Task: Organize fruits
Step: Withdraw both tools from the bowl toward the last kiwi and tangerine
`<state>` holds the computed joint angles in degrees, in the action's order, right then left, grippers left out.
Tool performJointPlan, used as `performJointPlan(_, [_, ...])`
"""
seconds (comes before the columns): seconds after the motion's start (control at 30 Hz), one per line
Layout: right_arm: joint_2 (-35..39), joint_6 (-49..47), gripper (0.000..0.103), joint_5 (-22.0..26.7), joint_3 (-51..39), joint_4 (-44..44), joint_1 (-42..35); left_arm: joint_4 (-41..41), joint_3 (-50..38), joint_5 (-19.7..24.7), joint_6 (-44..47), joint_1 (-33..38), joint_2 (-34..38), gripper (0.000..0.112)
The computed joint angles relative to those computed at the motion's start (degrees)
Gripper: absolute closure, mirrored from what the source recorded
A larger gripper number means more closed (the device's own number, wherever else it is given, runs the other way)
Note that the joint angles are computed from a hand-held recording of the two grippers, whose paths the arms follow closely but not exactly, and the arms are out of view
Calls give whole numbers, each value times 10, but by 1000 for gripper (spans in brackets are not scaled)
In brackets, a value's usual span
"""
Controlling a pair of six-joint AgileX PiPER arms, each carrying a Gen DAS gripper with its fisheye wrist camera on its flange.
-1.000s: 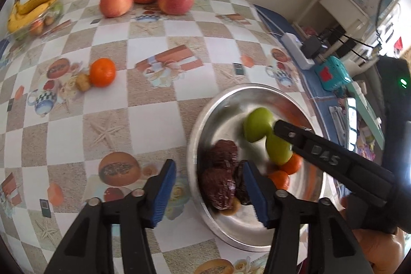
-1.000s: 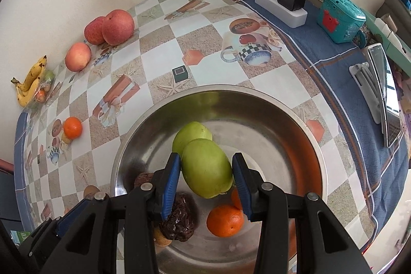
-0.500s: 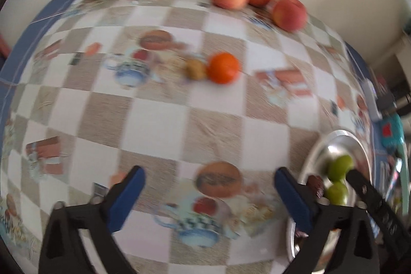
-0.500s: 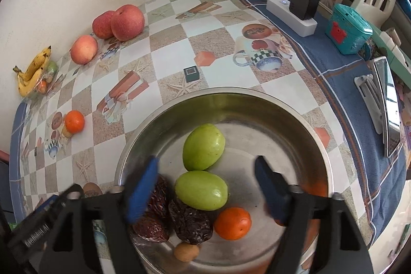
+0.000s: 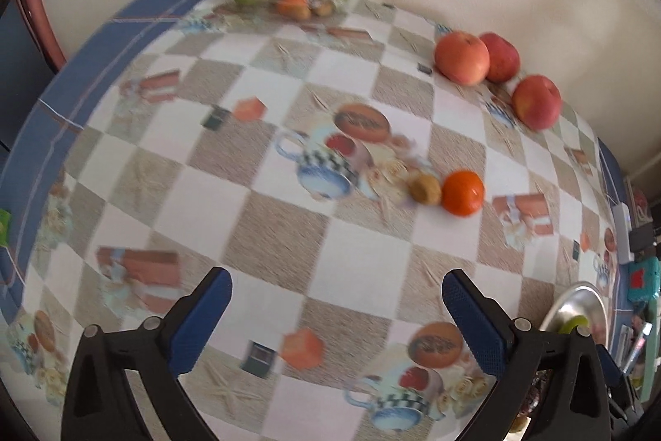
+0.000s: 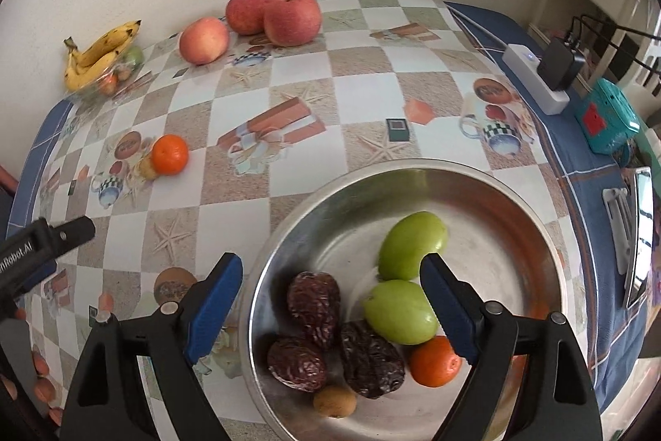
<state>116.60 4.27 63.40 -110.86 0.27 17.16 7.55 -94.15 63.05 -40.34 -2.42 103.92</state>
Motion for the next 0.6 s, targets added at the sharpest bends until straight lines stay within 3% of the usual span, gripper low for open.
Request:
performJointPlan(0.27, [1, -11, 15, 2, -2, 1, 34, 15, 20, -8, -4, 32, -24, 9])
performJointPlan(0.6, [34, -25, 15, 2, -53, 44, 54, -106, -15, -46, 51, 69, 13, 11])
